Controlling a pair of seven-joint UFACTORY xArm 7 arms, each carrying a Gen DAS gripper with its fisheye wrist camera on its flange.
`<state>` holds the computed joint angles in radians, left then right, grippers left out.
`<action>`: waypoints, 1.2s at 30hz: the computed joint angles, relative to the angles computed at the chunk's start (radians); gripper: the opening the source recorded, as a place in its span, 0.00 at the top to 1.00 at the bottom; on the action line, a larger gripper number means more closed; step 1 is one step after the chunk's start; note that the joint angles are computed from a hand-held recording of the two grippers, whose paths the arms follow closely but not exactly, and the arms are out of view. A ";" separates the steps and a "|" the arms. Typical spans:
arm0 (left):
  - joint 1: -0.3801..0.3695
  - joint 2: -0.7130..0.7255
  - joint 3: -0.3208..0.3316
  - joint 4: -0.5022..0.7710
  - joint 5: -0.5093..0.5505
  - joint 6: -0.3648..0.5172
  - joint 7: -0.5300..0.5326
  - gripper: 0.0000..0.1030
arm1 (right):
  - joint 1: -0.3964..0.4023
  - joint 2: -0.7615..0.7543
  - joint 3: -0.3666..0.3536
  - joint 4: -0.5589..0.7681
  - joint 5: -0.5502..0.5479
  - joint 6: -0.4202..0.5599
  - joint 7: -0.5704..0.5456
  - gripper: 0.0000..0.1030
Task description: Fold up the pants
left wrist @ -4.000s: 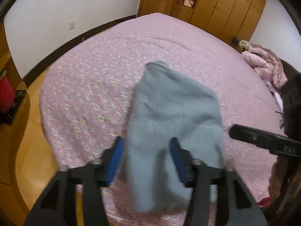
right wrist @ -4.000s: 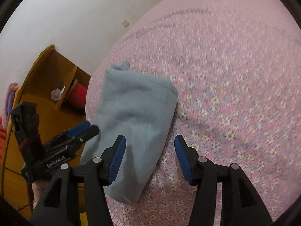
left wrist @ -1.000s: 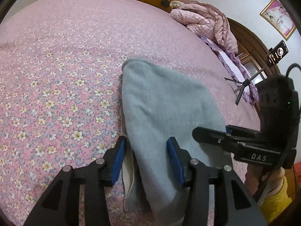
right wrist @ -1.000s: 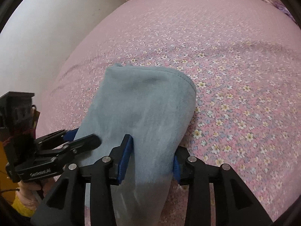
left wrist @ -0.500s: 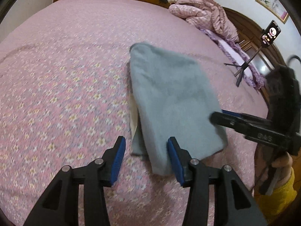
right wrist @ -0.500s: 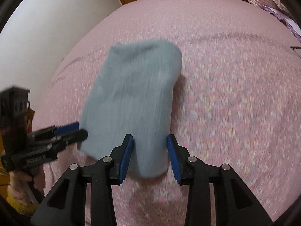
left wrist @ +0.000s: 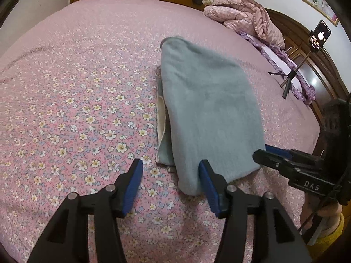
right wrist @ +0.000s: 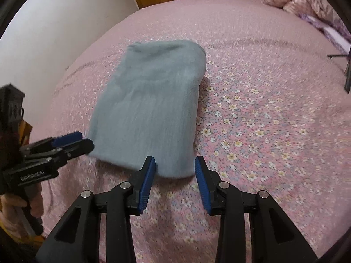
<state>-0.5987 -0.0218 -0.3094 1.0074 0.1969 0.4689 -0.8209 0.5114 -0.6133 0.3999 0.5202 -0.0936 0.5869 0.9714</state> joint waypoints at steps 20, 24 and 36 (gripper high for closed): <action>-0.040 -0.004 -0.051 -0.001 0.217 0.134 -0.251 0.00 | -0.001 -0.010 0.122 -0.024 -0.146 0.169 0.194 0.21; -0.059 0.030 -0.043 0.027 0.295 0.189 -0.327 0.00 | -0.002 -0.005 0.115 -0.064 -0.156 0.110 0.262 0.18; -0.140 0.127 -0.006 0.134 0.394 0.310 -0.385 0.00 | -0.006 -0.017 0.085 -0.102 -0.187 0.048 0.279 0.06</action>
<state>-0.7391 0.1052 -0.3156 1.1412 0.5910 0.7791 -1.2063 0.5056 -0.6298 0.4852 0.4186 -0.2810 0.6353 1.2508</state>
